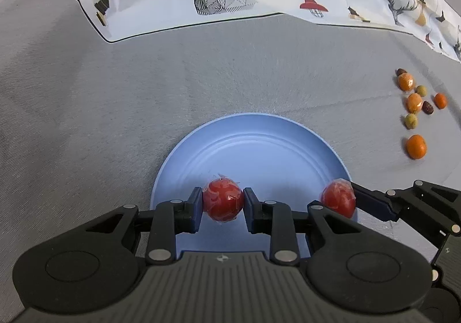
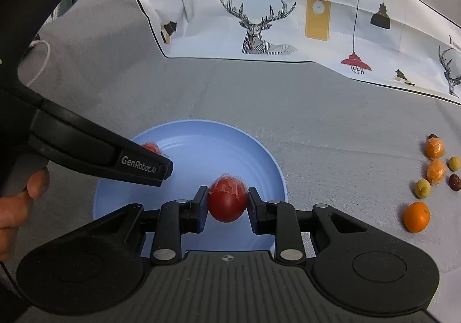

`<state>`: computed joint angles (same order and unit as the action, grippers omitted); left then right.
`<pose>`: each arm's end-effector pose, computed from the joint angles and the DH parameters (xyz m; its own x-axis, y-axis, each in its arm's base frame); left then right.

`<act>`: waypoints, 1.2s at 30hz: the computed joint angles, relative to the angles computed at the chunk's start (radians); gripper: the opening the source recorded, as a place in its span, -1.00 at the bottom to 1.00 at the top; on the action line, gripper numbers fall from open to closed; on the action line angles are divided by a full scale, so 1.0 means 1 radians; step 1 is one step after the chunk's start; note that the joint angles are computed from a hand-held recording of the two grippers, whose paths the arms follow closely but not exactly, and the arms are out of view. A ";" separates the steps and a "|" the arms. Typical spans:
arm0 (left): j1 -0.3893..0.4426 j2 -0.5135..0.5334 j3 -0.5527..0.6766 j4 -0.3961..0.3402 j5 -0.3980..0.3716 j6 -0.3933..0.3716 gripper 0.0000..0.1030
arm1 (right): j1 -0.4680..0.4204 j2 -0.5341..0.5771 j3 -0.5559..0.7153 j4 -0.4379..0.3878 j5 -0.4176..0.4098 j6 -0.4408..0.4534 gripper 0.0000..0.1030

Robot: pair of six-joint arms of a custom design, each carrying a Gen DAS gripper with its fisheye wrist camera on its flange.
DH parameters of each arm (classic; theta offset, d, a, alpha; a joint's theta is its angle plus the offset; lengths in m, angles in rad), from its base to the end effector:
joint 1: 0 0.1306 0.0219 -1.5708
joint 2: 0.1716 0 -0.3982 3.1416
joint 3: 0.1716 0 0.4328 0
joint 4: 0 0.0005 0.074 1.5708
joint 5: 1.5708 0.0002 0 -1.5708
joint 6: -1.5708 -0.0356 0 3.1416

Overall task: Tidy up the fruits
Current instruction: 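Carry both red tomatoes to the blue plate and open both tools, then withdraw both tools from the plate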

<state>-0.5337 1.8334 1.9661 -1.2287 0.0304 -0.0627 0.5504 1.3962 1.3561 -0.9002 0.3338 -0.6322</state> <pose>0.5746 -0.3414 0.4516 -0.7316 0.5050 -0.4580 0.5674 0.8234 0.0017 0.4465 0.2597 0.4244 -0.7501 0.1947 -0.6320 0.1410 0.9808 0.1349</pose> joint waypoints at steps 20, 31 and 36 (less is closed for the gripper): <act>0.025 -0.241 -0.173 -0.028 -0.029 0.003 0.99 | 0.146 -0.153 0.012 -0.231 0.049 -0.199 0.78; 0.012 -0.474 -0.322 -0.040 -0.015 0.071 0.99 | 0.322 -0.190 0.077 -0.364 0.230 -0.328 0.87; 0.004 -0.562 -0.382 -0.023 -0.031 0.079 0.99 | 0.388 -0.205 0.102 -0.405 0.333 -0.372 0.90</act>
<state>-0.5296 1.2714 1.5837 -1.2519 -0.0005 0.0159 0.9382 1.1916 1.4581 -1.3051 0.6667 -1.0042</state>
